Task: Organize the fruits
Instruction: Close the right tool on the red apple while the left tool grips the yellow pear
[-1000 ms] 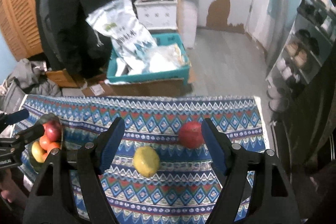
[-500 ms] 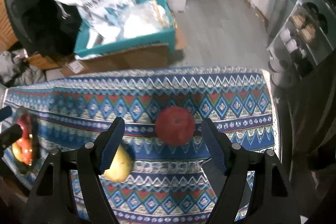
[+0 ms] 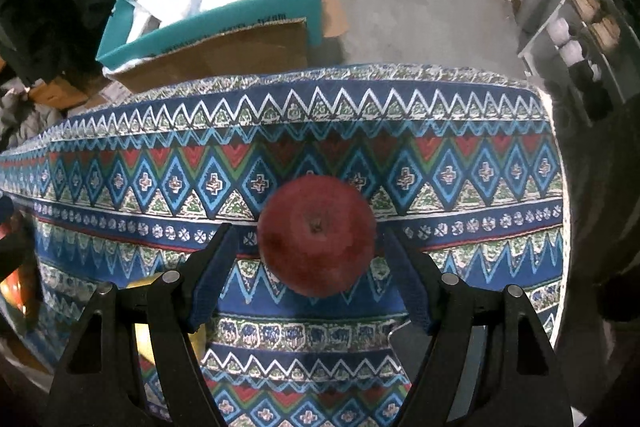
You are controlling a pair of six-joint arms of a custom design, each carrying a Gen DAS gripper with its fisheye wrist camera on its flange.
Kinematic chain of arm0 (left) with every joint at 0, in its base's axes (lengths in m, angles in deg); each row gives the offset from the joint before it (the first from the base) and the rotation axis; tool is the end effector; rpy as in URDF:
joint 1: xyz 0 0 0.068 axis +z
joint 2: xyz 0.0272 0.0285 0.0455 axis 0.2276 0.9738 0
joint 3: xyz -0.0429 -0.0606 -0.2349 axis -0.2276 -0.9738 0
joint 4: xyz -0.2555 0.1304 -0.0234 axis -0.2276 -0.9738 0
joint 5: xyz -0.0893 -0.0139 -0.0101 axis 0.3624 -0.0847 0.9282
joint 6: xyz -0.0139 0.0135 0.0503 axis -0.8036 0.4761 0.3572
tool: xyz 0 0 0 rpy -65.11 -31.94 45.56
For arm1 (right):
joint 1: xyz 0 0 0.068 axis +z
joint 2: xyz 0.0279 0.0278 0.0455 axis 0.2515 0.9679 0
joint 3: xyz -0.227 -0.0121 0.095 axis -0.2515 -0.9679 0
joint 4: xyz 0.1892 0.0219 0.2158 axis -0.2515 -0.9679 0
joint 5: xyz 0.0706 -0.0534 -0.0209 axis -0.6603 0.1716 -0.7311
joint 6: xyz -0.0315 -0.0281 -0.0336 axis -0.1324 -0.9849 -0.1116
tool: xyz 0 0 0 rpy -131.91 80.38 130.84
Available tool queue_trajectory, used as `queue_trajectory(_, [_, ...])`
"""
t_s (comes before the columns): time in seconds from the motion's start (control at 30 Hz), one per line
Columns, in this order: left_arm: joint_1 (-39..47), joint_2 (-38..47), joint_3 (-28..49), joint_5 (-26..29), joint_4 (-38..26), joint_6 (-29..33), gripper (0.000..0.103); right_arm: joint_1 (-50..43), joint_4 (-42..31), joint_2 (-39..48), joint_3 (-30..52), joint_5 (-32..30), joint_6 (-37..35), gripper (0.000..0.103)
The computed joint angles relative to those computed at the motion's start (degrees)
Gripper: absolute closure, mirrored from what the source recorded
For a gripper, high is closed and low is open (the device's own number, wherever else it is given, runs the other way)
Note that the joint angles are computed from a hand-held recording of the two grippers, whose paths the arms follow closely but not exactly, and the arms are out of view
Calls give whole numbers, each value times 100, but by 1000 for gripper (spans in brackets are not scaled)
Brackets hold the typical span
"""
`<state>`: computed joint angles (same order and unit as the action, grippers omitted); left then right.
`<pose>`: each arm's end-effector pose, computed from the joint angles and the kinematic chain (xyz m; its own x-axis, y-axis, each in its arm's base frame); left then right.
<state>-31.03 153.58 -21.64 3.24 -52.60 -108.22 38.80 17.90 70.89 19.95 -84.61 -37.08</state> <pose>0.1878 -0.1711 0.2810 -0.8794 -0.3114 -0.3601 -0.2579 0.9474 -0.1895 0.3133 0.1437 0.2411 -0.8725 -0.4240 -0.2427 -0.4500 0.8909 0.0612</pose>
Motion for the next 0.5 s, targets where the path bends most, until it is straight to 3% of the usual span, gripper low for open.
queue_trajectory(0.5, [-207, 312, -158, 246, 605, -159, 18, 111, 392, 216, -282, 337, 41, 27])
